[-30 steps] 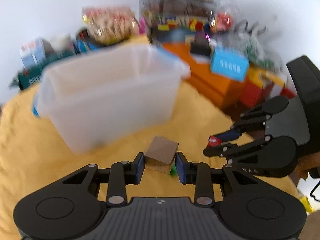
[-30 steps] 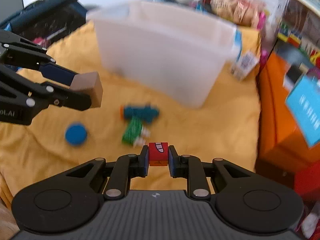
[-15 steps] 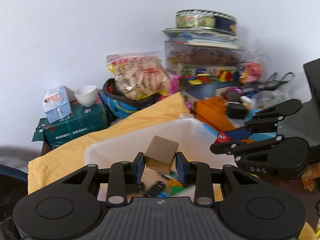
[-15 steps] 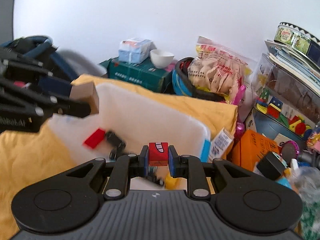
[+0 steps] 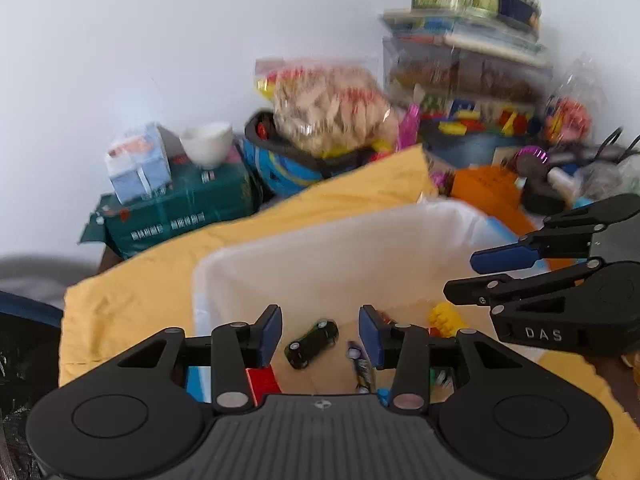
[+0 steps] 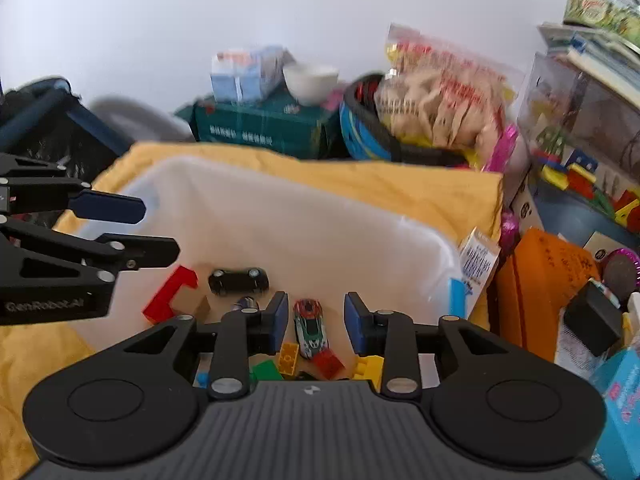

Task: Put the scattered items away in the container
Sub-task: 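Carry the cube and red block over the white bin and open both tools, then grasp the blue disc with the left tool while the right tool grasps the green toy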

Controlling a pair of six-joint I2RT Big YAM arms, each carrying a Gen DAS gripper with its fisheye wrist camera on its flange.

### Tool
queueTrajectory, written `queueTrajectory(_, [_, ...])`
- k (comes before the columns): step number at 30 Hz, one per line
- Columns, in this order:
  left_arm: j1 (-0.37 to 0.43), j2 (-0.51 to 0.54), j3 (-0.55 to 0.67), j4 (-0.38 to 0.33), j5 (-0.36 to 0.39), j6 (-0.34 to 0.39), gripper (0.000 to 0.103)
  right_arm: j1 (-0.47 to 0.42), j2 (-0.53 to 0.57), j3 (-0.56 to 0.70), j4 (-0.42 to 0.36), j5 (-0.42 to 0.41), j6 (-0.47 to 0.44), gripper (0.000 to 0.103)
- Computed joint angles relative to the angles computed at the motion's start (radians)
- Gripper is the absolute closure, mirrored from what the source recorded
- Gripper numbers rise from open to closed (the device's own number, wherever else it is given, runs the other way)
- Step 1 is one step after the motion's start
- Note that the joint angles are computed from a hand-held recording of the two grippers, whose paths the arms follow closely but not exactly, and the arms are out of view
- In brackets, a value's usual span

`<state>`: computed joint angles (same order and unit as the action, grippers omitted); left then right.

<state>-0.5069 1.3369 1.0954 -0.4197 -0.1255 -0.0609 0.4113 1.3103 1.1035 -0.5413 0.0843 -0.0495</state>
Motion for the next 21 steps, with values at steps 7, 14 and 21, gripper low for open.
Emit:
queueTrajectory(7, [-0.055,-0.195,-0.171,-0.027,0.004,-0.032,0.045,0.013,-0.194,-0.147,-0.004,0.003,-0.044,0.063])
queueTrajectory(14, [-0.117,-0.205,-0.292,-0.117,0.046,-0.153,0.045,-0.048,-0.226,-0.281,-0.096,-0.206,0.175,0.067])
queueTrajectory(21, [-0.17,-0.204,-0.329,-0.128,0.035,-0.172,0.045,-0.076,-0.131,-0.314,-0.073,-0.314,0.379,0.069])
